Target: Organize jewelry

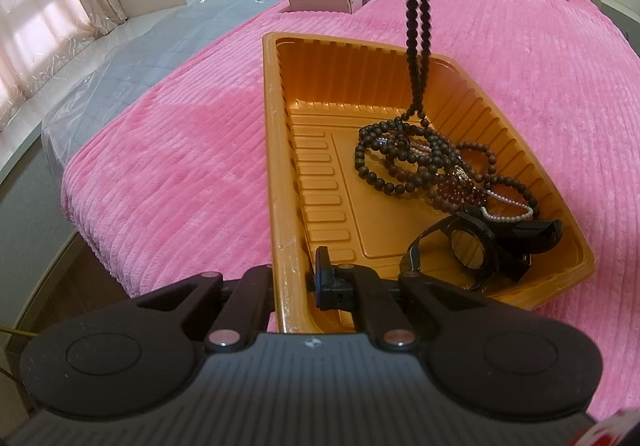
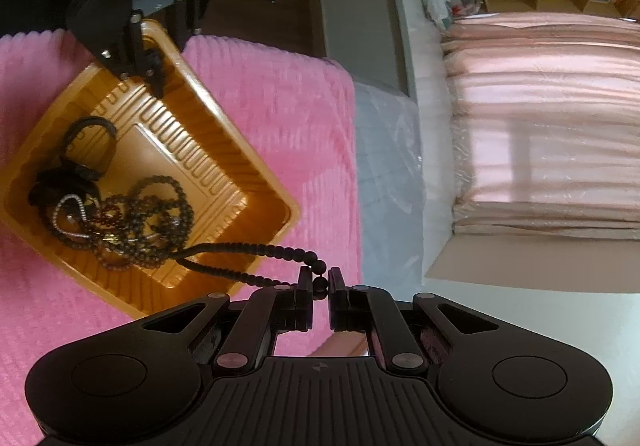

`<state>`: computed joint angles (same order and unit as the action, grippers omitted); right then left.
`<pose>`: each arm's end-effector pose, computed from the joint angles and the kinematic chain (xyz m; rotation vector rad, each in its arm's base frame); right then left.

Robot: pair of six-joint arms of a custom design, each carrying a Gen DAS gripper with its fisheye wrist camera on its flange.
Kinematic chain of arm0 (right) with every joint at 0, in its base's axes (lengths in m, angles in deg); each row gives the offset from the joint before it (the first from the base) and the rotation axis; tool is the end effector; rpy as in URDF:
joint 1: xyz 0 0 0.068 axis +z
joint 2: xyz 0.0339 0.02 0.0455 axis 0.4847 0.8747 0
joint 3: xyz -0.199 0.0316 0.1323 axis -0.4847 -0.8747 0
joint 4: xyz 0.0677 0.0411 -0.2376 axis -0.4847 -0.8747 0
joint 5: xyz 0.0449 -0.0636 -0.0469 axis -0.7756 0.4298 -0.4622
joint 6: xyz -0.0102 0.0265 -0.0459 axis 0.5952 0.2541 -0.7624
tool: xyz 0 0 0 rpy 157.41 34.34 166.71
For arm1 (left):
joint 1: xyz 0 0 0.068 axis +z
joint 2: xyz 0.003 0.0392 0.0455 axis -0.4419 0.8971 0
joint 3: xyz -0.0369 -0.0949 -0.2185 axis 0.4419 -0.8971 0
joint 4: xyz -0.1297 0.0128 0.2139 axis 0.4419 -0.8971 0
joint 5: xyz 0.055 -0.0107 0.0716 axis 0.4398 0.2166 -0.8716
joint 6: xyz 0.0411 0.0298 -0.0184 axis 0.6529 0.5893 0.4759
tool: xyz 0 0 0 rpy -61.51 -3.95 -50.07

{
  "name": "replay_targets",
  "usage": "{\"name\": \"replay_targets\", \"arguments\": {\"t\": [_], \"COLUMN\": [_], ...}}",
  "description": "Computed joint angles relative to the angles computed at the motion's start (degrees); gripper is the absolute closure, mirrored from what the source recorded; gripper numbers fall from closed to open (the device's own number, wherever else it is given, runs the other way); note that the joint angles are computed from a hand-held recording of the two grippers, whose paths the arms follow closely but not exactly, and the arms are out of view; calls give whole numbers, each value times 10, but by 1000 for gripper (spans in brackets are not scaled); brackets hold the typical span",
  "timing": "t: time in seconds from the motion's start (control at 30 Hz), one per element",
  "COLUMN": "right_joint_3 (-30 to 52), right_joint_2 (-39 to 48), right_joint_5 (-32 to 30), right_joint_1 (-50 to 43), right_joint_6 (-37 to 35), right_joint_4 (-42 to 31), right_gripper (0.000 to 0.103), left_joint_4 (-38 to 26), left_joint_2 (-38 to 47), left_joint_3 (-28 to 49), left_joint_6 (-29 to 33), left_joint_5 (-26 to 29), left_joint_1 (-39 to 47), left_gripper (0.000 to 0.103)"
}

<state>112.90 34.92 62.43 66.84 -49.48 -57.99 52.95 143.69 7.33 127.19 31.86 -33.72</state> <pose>0.2151 0.1435 0.2489 -1.6225 1.6761 -0.8751 0.2386 -0.0426 0.1682 1.1101 2.1900 -0.1465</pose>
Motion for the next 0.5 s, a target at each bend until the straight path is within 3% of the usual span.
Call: {"name": "replay_targets", "arguments": {"t": [0.5], "right_joint_3": [-25], "right_joint_2": [-27], "right_joint_5": [2], "right_joint_1": [-3], "right_joint_6": [6], "right_joint_4": [31], "right_gripper": [96], "left_joint_4": [-1], "left_joint_2": [-2], "left_joint_3": [0], "left_joint_6": [-1], "left_joint_5": [-1], "left_joint_1": [-1], "left_gripper": [100]}}
